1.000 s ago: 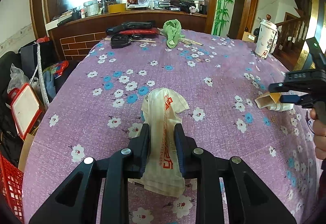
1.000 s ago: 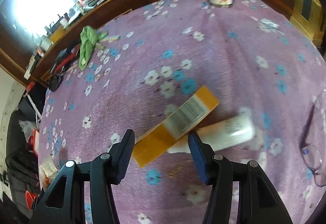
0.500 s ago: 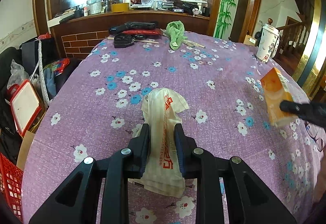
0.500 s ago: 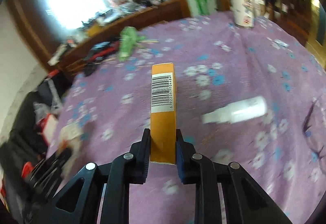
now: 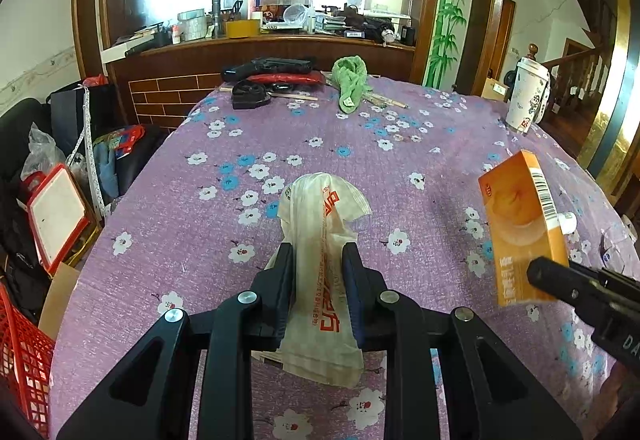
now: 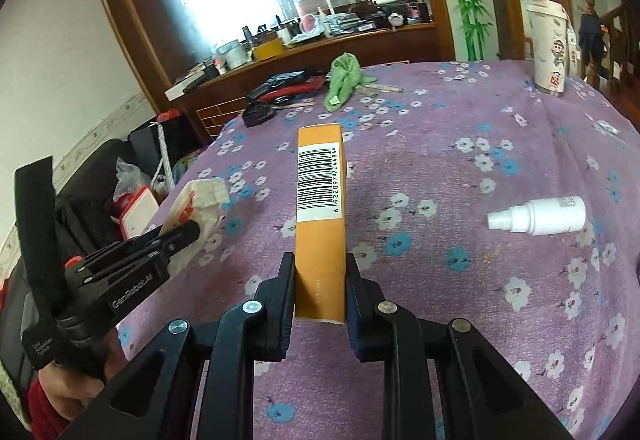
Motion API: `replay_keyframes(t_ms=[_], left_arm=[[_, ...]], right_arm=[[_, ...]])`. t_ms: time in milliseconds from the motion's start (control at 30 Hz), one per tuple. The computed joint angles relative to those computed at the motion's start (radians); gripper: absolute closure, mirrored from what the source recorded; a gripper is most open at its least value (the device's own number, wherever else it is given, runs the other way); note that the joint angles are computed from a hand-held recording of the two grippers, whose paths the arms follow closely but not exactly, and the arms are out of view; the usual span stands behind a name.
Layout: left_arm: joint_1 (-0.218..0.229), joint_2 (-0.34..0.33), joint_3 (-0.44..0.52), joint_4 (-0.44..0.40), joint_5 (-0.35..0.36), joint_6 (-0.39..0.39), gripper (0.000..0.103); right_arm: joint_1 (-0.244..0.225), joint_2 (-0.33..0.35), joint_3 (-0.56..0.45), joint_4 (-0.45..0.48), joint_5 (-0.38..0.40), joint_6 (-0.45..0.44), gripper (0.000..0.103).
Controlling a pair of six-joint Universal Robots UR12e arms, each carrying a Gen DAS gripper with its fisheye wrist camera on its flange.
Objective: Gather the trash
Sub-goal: 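Carry the white wrapper and orange box toward the red wastebasket with both tools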
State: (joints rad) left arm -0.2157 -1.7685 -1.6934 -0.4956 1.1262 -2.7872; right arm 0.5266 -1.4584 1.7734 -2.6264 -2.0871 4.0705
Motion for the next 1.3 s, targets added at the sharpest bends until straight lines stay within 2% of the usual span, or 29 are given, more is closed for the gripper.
replay_keyframes(t_ms=[200, 733, 1033, 1167, 1300], left_arm=[[-0.001, -0.001, -0.001, 0.004, 0.001, 0.0, 0.08], [0.003, 0.002, -0.006, 0.025, -0.004, -0.003, 0.08], [-0.011, 0.008, -0.017, 0.067, 0.056, -0.016, 0.08], [-0.011, 0.038, -0.036, 0.068, 0.074, -0.003, 0.08], [0.005, 0.087, -0.081, 0.066, 0.07, 0.041, 0.08]], right_arm=[[0.007, 0.011, -0.009, -0.011, 0.014, -0.038, 0.079], [0.007, 0.015, -0.014, -0.001, 0.021, -0.061, 0.079], [-0.004, 0.008, -0.011, 0.018, 0.016, -0.043, 0.079], [-0.019, -0.014, 0.009, 0.003, 0.078, 0.012, 0.079], [0.012, -0.023, -0.012, 0.034, 0.037, 0.013, 0.079]])
